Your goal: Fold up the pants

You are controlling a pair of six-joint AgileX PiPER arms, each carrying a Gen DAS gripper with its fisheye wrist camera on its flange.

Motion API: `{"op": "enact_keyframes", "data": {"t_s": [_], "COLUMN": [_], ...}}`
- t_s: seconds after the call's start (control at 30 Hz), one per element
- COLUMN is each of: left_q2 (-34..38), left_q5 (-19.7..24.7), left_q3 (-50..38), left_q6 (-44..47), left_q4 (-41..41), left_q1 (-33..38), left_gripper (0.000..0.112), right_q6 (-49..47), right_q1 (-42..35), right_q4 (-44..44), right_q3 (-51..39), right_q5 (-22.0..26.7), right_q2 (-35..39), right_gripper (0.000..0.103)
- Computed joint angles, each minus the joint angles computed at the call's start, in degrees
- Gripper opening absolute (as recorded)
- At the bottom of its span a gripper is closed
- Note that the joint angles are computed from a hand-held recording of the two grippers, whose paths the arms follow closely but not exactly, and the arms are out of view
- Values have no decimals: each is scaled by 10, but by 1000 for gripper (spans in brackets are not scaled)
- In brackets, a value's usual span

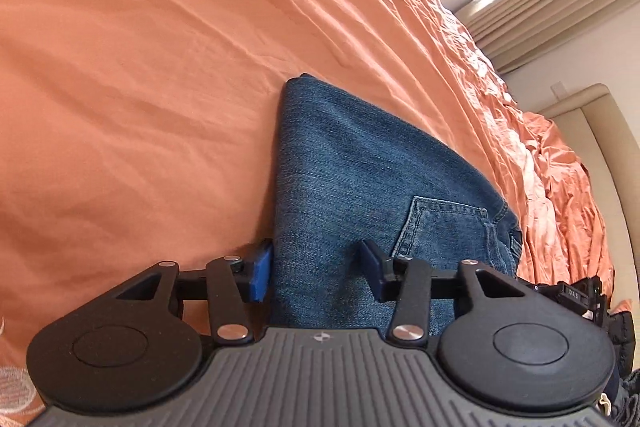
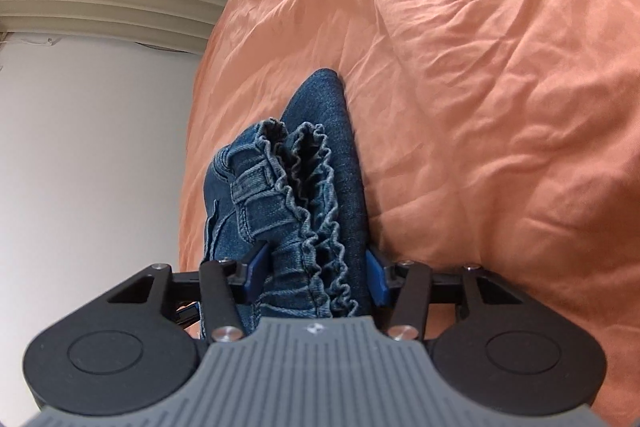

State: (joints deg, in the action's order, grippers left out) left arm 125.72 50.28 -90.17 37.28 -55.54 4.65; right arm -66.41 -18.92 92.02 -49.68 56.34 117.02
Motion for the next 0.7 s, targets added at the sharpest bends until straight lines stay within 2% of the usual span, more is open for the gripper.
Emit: {"op": "enact_keyframes", "data": {"t_s": [0.03,0.2,0.3,0.47,0.7], "left_q2": [2,4,-12,-43,-98], "left_q5": [3,2,-14,-43,-29], "left_q3": [-4,-8,10,41,62], "left_q6": [5,13,20,11,14], "left_q4": [0,4,4,6,6], "left_q1": [1,3,-1,-11,6], "left_gripper": [45,16,9,6,6], "right_q6": [10,52,101,208,322], "right_q1": [10,50,76,119,167], "right_q4": [1,-26,-64,-148,-244], "right_q3": [-1,-6,-13,-35,-71], "right_q5": [-13,-78,-119,-169,-177], "right_q2": [-8,-62,-103,-165,-245], "right_gripper": [41,28,24,21,18]}}
